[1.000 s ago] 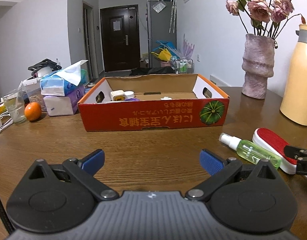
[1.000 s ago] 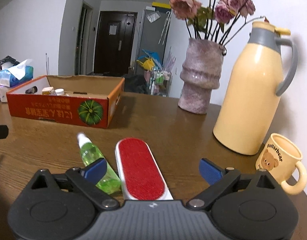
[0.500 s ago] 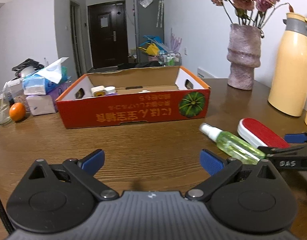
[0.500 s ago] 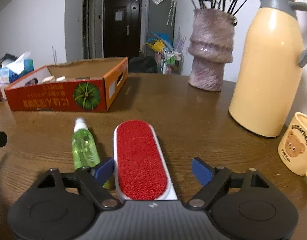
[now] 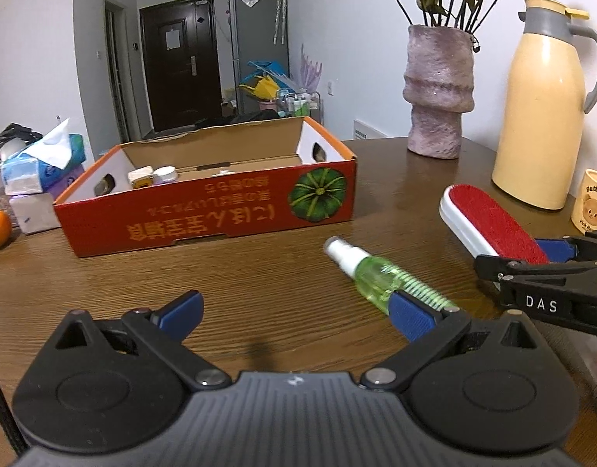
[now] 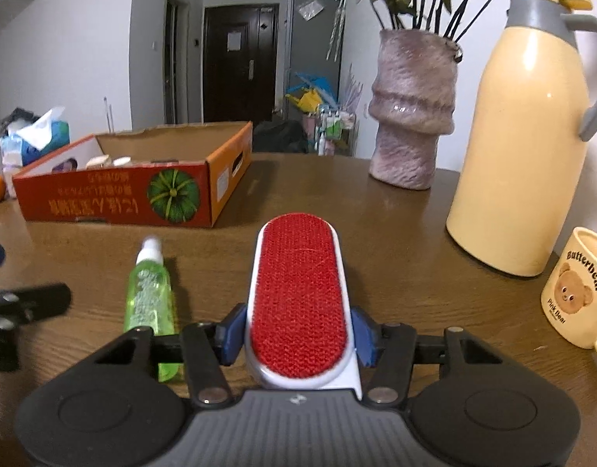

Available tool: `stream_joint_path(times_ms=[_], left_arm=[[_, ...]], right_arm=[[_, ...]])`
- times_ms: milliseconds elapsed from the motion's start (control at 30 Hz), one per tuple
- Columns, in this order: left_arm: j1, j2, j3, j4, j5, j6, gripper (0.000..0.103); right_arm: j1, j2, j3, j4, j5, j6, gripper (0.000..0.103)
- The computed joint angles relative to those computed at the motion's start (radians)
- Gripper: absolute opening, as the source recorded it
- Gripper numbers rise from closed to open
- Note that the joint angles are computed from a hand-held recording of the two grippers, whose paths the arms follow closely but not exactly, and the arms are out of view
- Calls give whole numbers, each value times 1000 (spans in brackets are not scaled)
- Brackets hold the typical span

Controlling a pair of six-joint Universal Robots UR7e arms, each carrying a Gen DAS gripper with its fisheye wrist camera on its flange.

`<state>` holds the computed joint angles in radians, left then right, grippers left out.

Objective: Organize rigid objects
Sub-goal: 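Grasp the red lint brush with the right tool, then grasp the green spray bottle with the left tool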

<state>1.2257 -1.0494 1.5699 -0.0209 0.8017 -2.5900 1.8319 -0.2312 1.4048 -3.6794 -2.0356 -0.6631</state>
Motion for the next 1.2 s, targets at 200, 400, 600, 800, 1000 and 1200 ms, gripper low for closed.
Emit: stream_joint_path(times_ms=[200, 400, 600, 800, 1000, 1200], left_arm=[[-16, 59, -58, 33, -30, -57, 103], [-31, 121, -119, 71, -67, -114, 103], [-45, 179, -165, 65, -126, -115, 103], [-58, 211, -177, -4, -205, -77, 103], [-63, 239, -205, 22, -241, -110, 103], [-57, 264, -254, 142, -224, -228, 95]], right_arm=[[5, -6, 13, -62, 8, -12, 55], [8, -12, 16, -122, -1, -15, 55], [2, -19, 15, -131, -11, 12, 55], [0, -11, -2, -118, -25, 24, 55], [0, -4, -13, -115, -30, 33, 55], [1, 5, -24, -116, -45, 41, 55]])
